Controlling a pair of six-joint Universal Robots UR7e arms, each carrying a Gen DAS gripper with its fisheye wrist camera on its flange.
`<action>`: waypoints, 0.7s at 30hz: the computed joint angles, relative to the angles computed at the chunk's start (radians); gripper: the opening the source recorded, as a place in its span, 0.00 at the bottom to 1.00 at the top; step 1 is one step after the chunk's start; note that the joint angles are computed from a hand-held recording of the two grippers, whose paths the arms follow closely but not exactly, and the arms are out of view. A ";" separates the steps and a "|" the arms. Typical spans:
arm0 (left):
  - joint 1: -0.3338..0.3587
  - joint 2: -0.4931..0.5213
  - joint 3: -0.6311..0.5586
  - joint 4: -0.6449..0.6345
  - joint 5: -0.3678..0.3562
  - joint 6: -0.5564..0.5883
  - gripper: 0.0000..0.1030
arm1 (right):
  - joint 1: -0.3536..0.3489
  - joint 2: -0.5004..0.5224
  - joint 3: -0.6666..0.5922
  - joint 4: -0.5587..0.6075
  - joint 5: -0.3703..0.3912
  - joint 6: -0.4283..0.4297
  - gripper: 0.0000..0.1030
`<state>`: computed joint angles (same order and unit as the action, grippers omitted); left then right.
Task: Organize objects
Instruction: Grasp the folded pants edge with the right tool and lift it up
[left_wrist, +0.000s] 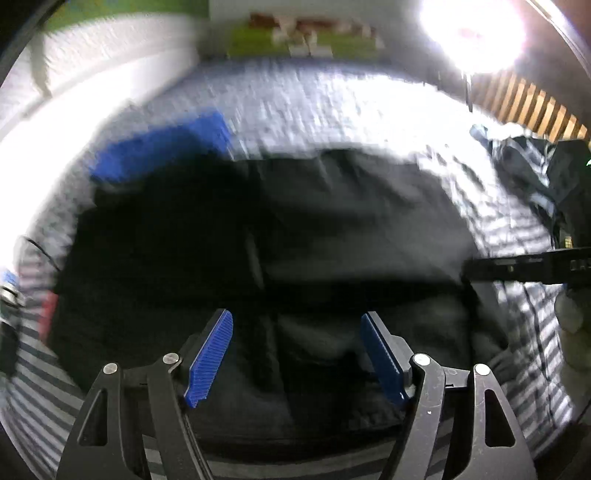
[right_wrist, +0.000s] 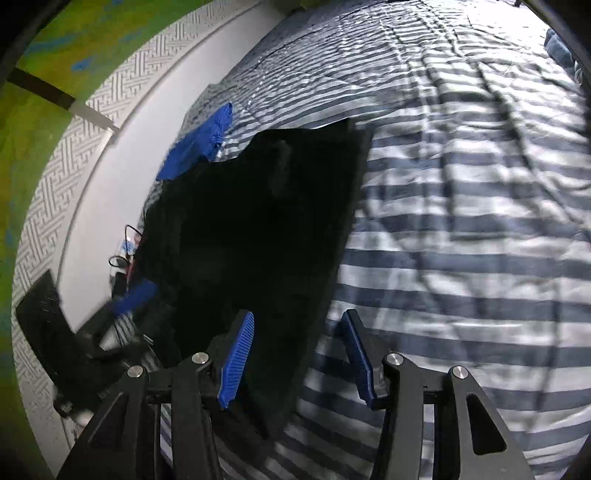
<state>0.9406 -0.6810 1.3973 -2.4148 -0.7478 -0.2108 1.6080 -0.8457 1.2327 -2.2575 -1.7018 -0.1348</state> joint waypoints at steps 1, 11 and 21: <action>0.005 0.006 -0.010 0.027 -0.005 -0.028 0.73 | 0.012 0.005 0.017 -0.041 -0.013 -0.023 0.39; 0.055 -0.002 -0.088 -0.217 0.048 -0.067 0.72 | 0.015 -0.007 0.060 -0.089 0.033 0.048 0.33; 0.102 0.231 -0.455 0.058 0.089 -0.090 0.71 | 0.028 0.012 0.062 -0.117 0.020 0.045 0.08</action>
